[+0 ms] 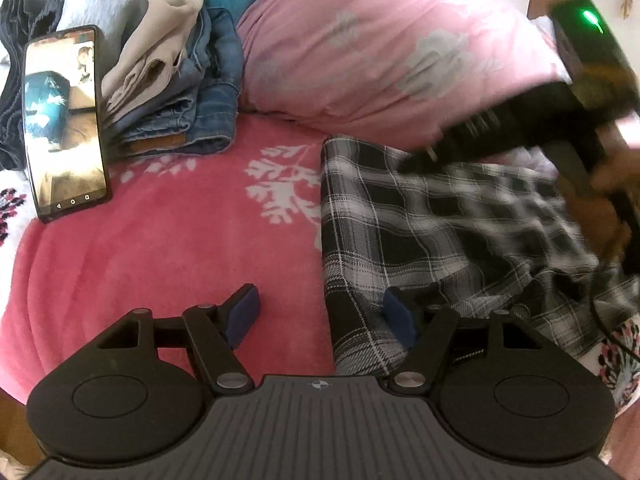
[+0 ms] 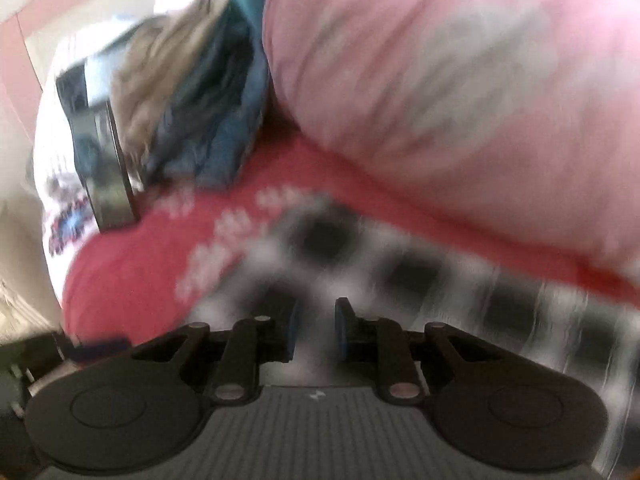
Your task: Fold clothes
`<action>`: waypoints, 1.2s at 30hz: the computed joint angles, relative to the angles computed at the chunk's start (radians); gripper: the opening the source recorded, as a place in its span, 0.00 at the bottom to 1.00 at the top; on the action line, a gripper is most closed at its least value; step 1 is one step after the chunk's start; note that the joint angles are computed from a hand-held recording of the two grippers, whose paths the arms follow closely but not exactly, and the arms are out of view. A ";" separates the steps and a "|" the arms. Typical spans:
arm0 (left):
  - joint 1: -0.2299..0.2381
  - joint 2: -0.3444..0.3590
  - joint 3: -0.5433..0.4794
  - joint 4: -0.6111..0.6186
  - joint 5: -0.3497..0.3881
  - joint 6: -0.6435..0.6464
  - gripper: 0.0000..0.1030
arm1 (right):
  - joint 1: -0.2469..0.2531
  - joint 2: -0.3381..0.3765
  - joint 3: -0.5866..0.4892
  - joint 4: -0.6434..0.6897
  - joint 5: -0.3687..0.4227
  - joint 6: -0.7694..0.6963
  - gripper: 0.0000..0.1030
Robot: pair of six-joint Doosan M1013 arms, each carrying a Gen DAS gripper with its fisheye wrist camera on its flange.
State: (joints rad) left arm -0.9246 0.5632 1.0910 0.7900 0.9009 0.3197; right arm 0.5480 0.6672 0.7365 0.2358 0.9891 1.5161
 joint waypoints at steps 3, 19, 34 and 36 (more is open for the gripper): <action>0.003 -0.009 0.016 -0.004 -0.024 0.002 0.68 | 0.001 0.083 -0.147 0.007 0.056 0.030 0.21; 0.019 -0.043 0.077 -0.013 -0.120 -0.003 0.68 | 0.005 0.283 -0.483 -0.095 0.248 0.198 0.22; 0.023 -0.051 0.071 -0.054 -0.110 -0.023 0.68 | 0.012 0.174 -0.290 0.032 0.150 0.117 0.25; 0.021 -0.053 0.066 -0.053 -0.095 -0.033 0.68 | 0.028 0.223 -0.359 -0.002 0.209 0.100 0.25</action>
